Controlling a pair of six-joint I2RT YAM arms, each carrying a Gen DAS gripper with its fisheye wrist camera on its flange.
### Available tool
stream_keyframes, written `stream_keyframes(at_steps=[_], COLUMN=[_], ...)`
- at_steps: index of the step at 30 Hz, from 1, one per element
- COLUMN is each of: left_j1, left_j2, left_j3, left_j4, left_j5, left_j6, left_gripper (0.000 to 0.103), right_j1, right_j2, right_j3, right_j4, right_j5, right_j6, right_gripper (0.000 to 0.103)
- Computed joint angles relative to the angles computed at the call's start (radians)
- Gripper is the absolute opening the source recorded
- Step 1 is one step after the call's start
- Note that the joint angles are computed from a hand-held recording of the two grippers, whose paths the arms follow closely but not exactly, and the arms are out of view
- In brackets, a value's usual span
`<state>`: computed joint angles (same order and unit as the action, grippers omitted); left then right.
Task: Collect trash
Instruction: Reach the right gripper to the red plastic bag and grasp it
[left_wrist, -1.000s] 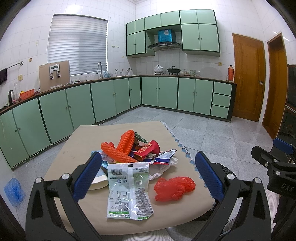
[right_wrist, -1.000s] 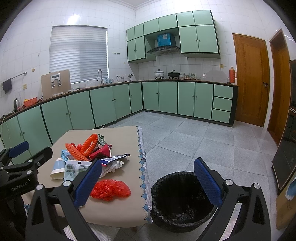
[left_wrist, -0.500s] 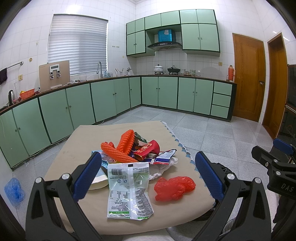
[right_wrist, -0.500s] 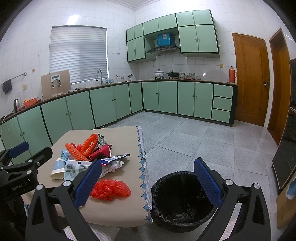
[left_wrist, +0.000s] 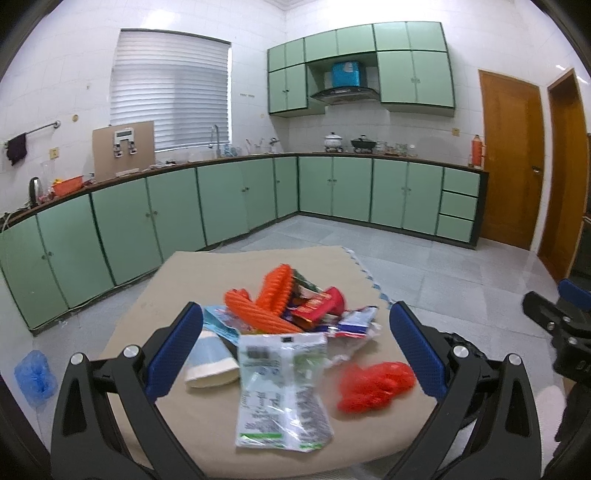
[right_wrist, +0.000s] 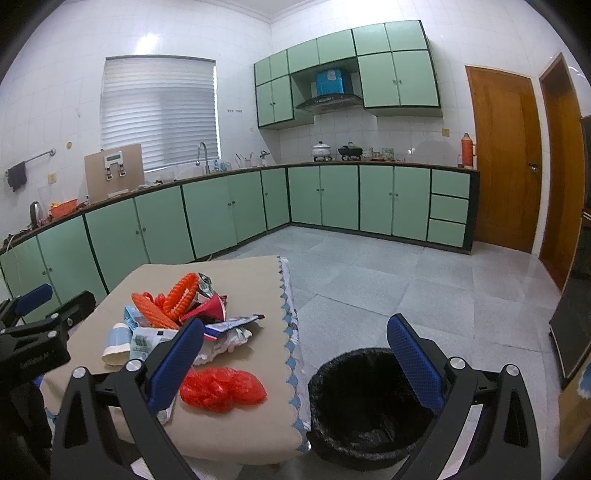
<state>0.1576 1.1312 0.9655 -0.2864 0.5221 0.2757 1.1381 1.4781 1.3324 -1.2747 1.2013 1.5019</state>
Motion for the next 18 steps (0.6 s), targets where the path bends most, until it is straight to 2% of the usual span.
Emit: stream_keyframes(at_steps=[1,6,10,14,18], left_j1=[0.006,0.052,0.069,0.081,0.096], left_j2=[0.021,0.135,0.210,0.274,0.324], left_j3=[0.008,0.044,0.047,0.028,0.002], left_j4=[0.017,0.095,0.168,0.231,0.270], left_j5=[-0.012,-0.023,-0.047,-0.057,-0.046], left_j6=[-0.004,-0.023,-0.011,0.019,0.047], left_gripper=[0.098,0.098,0.098,0.098,0.098], right_j1=[-0.008,-0.096,-0.161,-0.214,-0.247], right_j2=[-0.009,-0.053,-0.055,-0.035,0.027], right_j3=[-0.010,-0.112,-0.184,-0.235,-0.267], right_j4=[0.034,0.364,0.580,0.760,0.880], right_j5=[0.001,-0.046,-0.109,-0.189,-0.267], right_j6=[-0.035,-0.333,-0.505,-0.621,-0.678], right_gripper=[0.097,0.097,0.097,0.096,0.091])
